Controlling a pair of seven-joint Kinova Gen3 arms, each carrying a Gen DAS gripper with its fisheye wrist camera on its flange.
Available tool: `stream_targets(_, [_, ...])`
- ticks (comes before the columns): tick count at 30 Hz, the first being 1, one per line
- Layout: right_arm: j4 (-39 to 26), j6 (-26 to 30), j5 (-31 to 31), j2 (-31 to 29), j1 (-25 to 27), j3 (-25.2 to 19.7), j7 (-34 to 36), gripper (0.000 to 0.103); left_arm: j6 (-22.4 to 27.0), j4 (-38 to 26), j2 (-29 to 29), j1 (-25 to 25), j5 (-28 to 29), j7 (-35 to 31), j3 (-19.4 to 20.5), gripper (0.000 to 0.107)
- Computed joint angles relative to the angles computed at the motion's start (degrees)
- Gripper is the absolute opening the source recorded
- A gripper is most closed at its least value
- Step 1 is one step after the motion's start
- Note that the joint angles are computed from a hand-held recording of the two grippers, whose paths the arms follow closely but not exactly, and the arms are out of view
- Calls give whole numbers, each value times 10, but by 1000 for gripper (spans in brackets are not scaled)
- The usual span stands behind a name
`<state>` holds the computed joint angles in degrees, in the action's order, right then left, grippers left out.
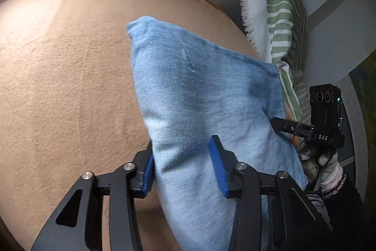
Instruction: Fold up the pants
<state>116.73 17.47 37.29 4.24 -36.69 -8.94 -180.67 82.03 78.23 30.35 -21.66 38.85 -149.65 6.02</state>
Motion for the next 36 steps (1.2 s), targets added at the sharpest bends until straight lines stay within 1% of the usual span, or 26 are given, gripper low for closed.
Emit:
stream_targets(1, [-10,15,-12,4,5,-9,17,60,-5,5,-3,0,1,-5,0,36])
stream_targets(4, [-37,55,-34,15,-4,-9,38,60,-8,9,-3,0,8,-6,1,28])
stream_targets(6, [-53,83,-41,20,-11,-10,45,53,-12,14,-5,-2,13,-10,1,25])
stream_targets(9, [-67,108,-38,23,-20,-9,42,44,-15,17,-6,-2,14,-17,1,24])
stream_targets(10, [-67,108,-42,22,-18,-9,46,43,-15,15,-4,0,13,-13,0,25])
stream_targets(11, [-66,104,-47,22,-15,-8,50,42,-14,13,-2,1,13,-6,-1,27])
stream_targets(13, [-64,100,-48,22,-14,-6,46,42,-11,9,5,0,16,3,0,28])
stream_targets(14, [-68,107,-42,23,-18,-6,40,40,-12,10,6,-1,18,1,1,28])
stream_targets(16, [-78,134,-29,24,-28,-7,30,32,-22,23,-2,-5,22,-18,4,24])
stream_targets(17, [-83,150,-22,22,-34,-10,25,27,-23,27,-6,-7,25,-26,4,19])
stream_targets(18, [-92,169,-17,24,-38,-13,23,23,-24,32,-12,-9,27,-33,5,16])
stream_targets(20, [-112,206,-9,26,-48,-21,23,21,-24,37,-21,-12,34,-43,4,14])
stream_targets(22, [-126,232,-4,28,-54,-26,21,20,-12,35,-26,-18,43,-49,2,14])
stream_targets(30, [-171,313,39,27,-91,-46,5,16,19,44,-50,-37,70,-92,-8,13])
stream_targets(36, [-205,361,64,30,-113,-58,4,14,45,34,-60,-41,89,-98,-15,13])
